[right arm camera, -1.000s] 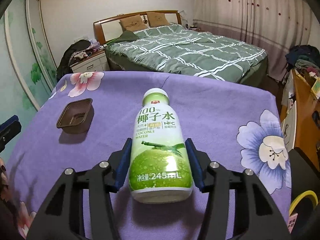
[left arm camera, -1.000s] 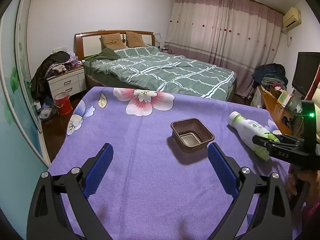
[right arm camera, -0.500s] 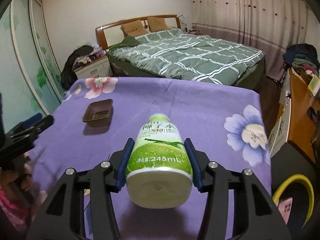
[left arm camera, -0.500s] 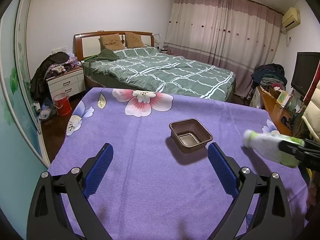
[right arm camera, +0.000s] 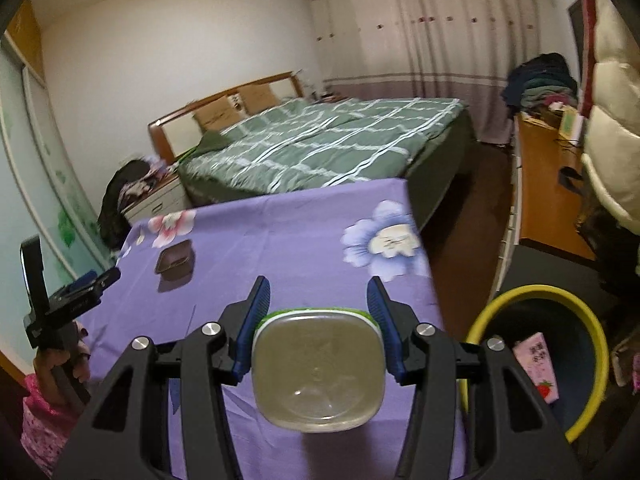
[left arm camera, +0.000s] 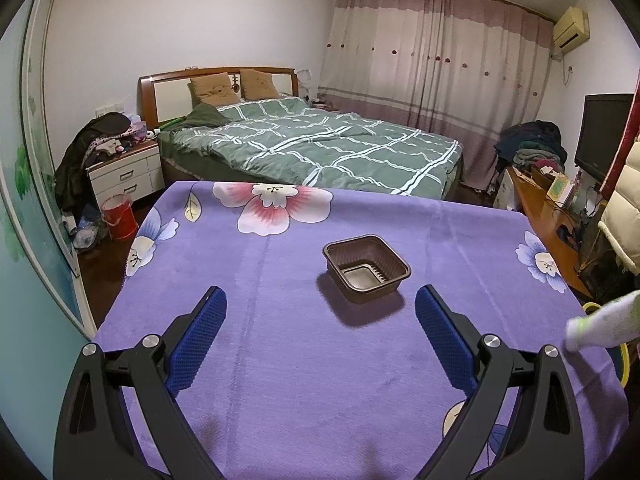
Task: Collect trash
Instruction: 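Carry the coconut water bottle over the bin and open the right gripper, then move the left gripper to the brown plastic tray and grasp its rim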
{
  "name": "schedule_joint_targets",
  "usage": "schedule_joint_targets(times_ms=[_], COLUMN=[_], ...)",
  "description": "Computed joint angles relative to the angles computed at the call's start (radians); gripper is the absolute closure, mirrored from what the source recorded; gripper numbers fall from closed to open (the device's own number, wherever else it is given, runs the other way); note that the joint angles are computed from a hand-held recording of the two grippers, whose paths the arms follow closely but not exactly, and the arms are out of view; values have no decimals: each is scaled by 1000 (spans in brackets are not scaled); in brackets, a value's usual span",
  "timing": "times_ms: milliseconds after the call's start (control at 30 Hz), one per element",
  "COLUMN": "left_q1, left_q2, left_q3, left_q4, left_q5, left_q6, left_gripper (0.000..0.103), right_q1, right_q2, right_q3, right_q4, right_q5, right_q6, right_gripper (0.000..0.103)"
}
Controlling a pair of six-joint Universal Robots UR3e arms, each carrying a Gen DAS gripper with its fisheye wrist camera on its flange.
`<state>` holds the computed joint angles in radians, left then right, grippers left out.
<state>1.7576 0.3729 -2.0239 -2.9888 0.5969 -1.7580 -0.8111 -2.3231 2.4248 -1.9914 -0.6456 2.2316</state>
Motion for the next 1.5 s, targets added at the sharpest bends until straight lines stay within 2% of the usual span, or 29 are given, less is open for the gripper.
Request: schedule_joint_targets(times_ms=[67,233,400,467,533,567,633,667,767,933,1033,1200,1300,1500], left_q1=[1,-2,-1,3,10,14,17,17,25,61,84,170,219,388], left_q2=[-1,-7,-6,-10,-15,-18,-19,-20,-23,-45,-59,-144,-171,-260], left_q3=[2,11,20,28,39,45,52,53,63,98,146,327,478,803], left_q4=[-2,-7,-25,-45,-69,-81,-96,-99,-120,-203,-254,-430,-539,-886], left_q5=[1,7,9,11,15,16,18,20,24,47,68,159,180,266], left_q6=[2,9,26,47,70,82,96,99,120,200,234,335,373,480], left_gripper=[9,9,9,9,9,9,9,9,9,9,9,9,9,9], right_q1=[-93,-243,-356,-367,-342,-316,-275,-231,-181,-132,-47,98,142,148], right_q2=[-39,-34,25,74,172,248,356,442,534,477,470,600,629,651], right_q3=[-50,-119,-148,-144,-132,-128,-141,-161,-126,1,75,186,181,196], right_q4=[154,289,259,144,-70,-216,-361,-461,-708,-868,-978,-1328,-1330,-1375], right_q5=[26,50,67,60,26,-10,-67,-129,-216,-206,-212,-244,-252,-229], right_q6=[-83,-170,-175,-106,11,87,152,211,341,431,495,607,591,594], right_gripper=[55,55,55,55,55,55,54,54,46,36,34,34,34,28])
